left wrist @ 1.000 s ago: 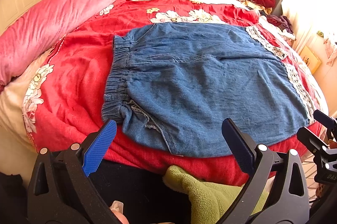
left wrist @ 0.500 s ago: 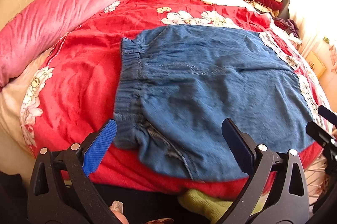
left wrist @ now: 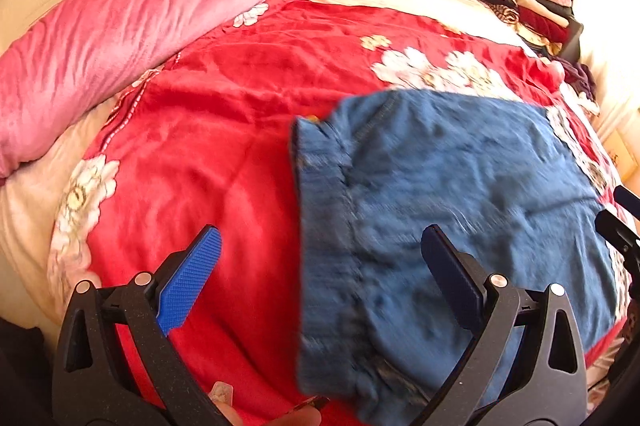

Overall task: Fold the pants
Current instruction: 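Move the left tool to the denim pants' waistband edge and grasp it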

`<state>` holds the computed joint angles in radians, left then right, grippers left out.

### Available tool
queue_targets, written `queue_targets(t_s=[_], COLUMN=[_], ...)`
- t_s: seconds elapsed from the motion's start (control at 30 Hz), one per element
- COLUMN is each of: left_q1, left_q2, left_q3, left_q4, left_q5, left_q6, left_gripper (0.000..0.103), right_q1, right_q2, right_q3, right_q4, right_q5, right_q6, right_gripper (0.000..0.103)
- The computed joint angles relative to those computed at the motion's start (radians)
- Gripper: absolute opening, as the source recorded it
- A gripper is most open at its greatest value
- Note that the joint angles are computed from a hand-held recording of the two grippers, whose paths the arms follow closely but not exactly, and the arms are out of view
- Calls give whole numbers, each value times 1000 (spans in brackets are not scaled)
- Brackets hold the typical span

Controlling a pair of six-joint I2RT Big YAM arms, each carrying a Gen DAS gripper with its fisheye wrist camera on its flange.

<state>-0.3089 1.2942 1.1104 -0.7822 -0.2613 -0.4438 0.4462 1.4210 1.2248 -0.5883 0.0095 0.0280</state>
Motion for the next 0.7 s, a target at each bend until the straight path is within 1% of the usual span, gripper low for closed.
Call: queue_targets(t_s=[0.07,0.13,0.2,0.23,0.3,0.37,0.43,0.5,0.57,0.63,0.7], left_q1=[28,54,76,88,107,126,147,162,166,174,184], left_q2=[23,49,76,95,133,169,210,241,262,274,283], left_q3=[21,44,65,81,110,136,163,181,190,189,189], left_q4=[-3,-10,-11,-15,-17,-27,-32,-33,-29,-8,18], left_q5=[15,41,62,70,79,99,135,163,166,185,203], left_q6=[8,20,29,38,57,69,79,89,104,123,122], left_gripper=[94,94,94,94,94,94,94,94,94,94,94], right_q1=[-2,-7,-6,-6,1,2,1,3,2,0,0], right_q2=[49,90,136,156,203,253,305,339,386,422,467], right_q3=[51,98,152,176,231,287,349,387,445,496,553], right_q4=[-13,-32,-57,-65,-87,-107,-138,-146,-168,-199,-225], right_q5=[-2,-30,-25,-30,-15,-37,-45,-32,-41,-66,-74], right_q6=[-18,-29,-51,-66,-97,-130,-146,-173,-203,-216,-232], right_gripper=[99,99,99,99,99,99,99,99,99,99,99])
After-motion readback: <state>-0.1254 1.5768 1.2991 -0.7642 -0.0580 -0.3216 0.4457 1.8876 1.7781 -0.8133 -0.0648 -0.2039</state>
